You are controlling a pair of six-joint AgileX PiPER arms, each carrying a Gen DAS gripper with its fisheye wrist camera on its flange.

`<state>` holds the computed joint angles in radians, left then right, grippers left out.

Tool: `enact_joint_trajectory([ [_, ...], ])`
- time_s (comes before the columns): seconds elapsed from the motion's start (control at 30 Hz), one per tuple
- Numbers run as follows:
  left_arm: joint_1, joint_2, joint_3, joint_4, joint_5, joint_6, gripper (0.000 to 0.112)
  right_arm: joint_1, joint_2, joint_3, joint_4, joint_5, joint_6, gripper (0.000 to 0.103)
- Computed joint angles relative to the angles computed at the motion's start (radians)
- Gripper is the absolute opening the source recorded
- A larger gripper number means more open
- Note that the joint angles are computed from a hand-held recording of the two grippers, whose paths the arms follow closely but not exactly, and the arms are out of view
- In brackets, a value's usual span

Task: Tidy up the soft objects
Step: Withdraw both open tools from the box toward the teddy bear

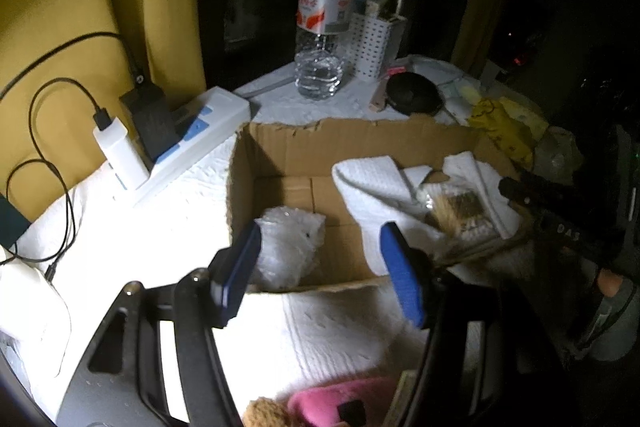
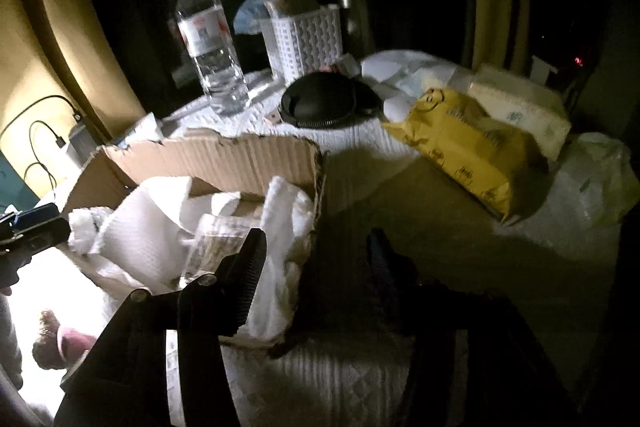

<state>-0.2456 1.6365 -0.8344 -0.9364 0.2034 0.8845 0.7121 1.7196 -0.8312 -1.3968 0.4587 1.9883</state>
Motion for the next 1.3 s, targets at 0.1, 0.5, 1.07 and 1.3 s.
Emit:
enact_joint_trajectory([
  [0.1,-0.001,-0.036,0.024,-0.022,0.004,0.023,0.064,0.034,-0.036,0.01,0.026,0.035,-0.013,0.056],
  [0.5,0.015,-0.175,0.122,-0.112,0.046,0.117,0.065,0.217,-0.108,0.02,0.124,0.163,-0.034,0.056],
  [1.07,-0.031,-0.342,0.273,-0.092,0.06,0.106,0.066,0.461,-0.119,-0.01,0.23,0.314,-0.039,0.057],
  [1.3,-0.047,-0.391,0.323,-0.056,0.064,0.066,0.066,0.526,-0.097,-0.006,0.26,0.331,-0.015,0.057],
])
